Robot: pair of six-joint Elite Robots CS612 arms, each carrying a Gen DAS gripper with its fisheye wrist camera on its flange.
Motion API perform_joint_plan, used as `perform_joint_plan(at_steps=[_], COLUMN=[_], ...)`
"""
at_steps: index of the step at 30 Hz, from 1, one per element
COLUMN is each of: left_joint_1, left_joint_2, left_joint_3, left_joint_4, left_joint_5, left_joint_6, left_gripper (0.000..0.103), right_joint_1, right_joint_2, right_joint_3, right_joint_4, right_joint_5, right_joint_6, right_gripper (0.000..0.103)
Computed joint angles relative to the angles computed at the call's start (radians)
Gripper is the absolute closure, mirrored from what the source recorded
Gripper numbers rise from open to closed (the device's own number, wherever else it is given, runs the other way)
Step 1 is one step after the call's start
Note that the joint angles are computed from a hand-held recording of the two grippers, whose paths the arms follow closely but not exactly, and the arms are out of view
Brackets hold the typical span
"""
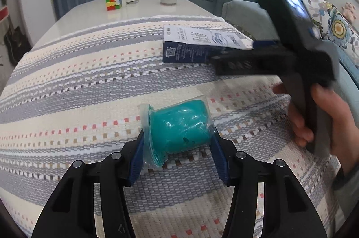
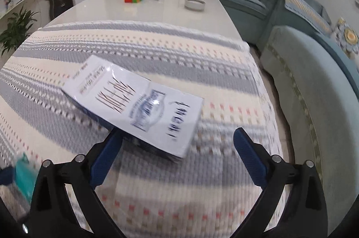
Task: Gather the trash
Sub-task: 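Grasp the teal packet with the left tool while the right tool grasps the milk carton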
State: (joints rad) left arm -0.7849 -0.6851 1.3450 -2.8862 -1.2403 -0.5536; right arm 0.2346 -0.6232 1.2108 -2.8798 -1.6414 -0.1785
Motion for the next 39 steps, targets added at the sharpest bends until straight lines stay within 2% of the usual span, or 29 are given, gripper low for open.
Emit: perform_joint_plan(at_steps=[4,6,7,9,12,15,19,24,27,28,30,32,34,35,36,39], left_joint_1=[-0.001,0.000,-0.001,0.003,0.002,0.003,0.004,0.003,0.002,0.002,0.003,0.002,0.001,0.001,0.001,0.002], left_joint_2=[0.002,0.002,0.001,0.002,0.001,0.003,0.003,0.001,0.000,-0.001,-0.001,-0.002,-0.003,-0.003,-0.003,-0.003], left_joint_3=[-0.003,-0.001,0.000,-0.002,0.001,-0.004,-0.003,0.000,0.002,0.004,0.004,0.007,0.008,0.009,0.010,0.011], left_joint_4=[-0.005,-0.013,-0.014,-0.017,-0.021,-0.017,-0.018,-0.020,-0.025,-0.027,-0.030,-0.032,-0.036,-0.038,-0.040,-0.044], left_joint_5=[-0.004,-0.008,-0.009,-0.015,-0.018,-0.017,-0.019,-0.018,-0.016,-0.017,-0.021,-0.019,-0.018,-0.018,-0.020,-0.024], left_joint_6=[0.006,0.011,0.011,0.013,0.013,0.016,0.009,0.007,0.000,-0.005,-0.010,-0.011,-0.009,-0.009,-0.009,-0.008], left_gripper=[0.052,0.052,0.052,0.052,0.052,0.052,0.052,0.052,0.052,0.052,0.052,0.052,0.052,0.052,0.052,0.052], right_joint_1=[0.007,0.012,0.010,-0.003,-0.008,-0.014,-0.025,-0.030,-0.033,-0.033,-0.023,-0.007,0.003,0.009,0.011,0.030], right_joint_2=[0.027,0.031,0.026,0.008,-0.004,0.007,0.022,-0.015,-0.052,-0.059,-0.070,-0.064,-0.047,-0.036,-0.025,0.017], right_joint_3=[-0.056,-0.060,-0.051,-0.018,0.014,-0.016,-0.062,-0.002,0.049,0.056,0.074,0.057,0.022,-0.004,-0.027,-0.080], right_joint_4=[0.032,0.021,0.011,-0.014,-0.080,-0.041,0.075,0.039,0.044,0.037,-0.027,-0.049,-0.013,0.039,0.077,0.092], right_joint_5=[-0.013,-0.052,-0.044,0.022,0.021,0.035,0.156,0.319,0.442,0.459,0.417,0.313,0.250,0.229,0.221,0.117], right_joint_6=[-0.048,-0.056,-0.055,-0.055,-0.062,-0.048,-0.033,-0.036,-0.073,-0.085,-0.097,-0.112,-0.159,-0.203,-0.231,-0.288], right_gripper=[0.008,0.008,0.008,0.008,0.008,0.008,0.008,0.010,0.015,0.019,0.019,0.019,0.012,0.008,0.008,0.008])
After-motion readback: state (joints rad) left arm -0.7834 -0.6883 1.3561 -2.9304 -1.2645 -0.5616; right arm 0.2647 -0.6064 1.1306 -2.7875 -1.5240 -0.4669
